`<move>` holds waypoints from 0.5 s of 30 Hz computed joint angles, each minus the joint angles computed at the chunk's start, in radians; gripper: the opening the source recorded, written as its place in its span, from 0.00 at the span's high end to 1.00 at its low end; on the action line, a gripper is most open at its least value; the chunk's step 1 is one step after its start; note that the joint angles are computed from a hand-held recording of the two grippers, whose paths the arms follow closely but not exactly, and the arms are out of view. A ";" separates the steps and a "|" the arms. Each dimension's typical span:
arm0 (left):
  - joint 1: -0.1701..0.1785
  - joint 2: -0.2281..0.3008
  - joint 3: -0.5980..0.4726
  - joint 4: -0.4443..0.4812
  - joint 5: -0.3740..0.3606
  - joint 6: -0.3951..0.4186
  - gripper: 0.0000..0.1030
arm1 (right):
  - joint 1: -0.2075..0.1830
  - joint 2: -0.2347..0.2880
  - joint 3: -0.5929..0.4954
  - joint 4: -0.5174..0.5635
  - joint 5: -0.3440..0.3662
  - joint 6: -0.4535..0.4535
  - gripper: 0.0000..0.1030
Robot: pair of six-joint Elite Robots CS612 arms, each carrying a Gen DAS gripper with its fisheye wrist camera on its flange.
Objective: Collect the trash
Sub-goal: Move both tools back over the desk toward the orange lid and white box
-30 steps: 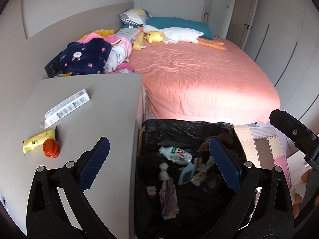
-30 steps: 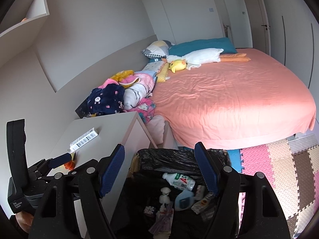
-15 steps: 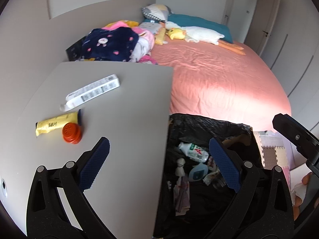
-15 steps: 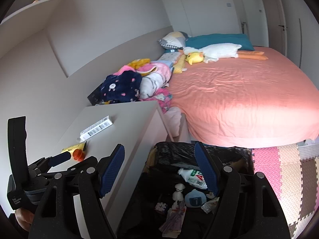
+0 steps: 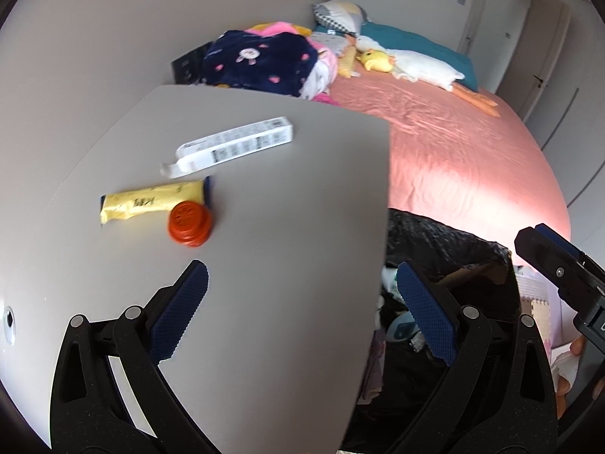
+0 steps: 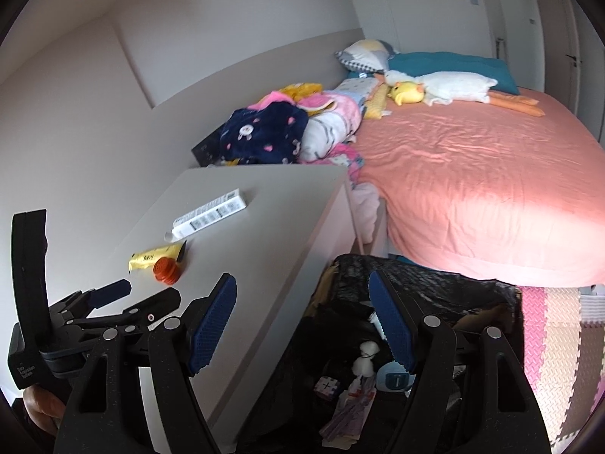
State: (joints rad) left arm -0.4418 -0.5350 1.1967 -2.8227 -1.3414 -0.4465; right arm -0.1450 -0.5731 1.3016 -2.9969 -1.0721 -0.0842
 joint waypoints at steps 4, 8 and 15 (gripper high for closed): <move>0.010 -0.004 0.013 0.006 0.007 -0.027 0.06 | 0.012 0.009 -0.019 0.031 0.005 -0.026 0.29; 0.019 -0.006 0.020 0.009 0.011 -0.050 0.06 | 0.021 0.018 -0.038 0.063 0.011 -0.056 0.29; 0.036 -0.002 0.020 0.013 0.009 -0.089 0.06 | 0.038 0.037 -0.086 0.123 0.016 -0.111 0.29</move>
State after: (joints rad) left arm -0.4059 -0.5371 1.2167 -2.8101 -1.3322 -0.5351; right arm -0.1072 -0.5364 1.2156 -2.8744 -1.0559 -0.1954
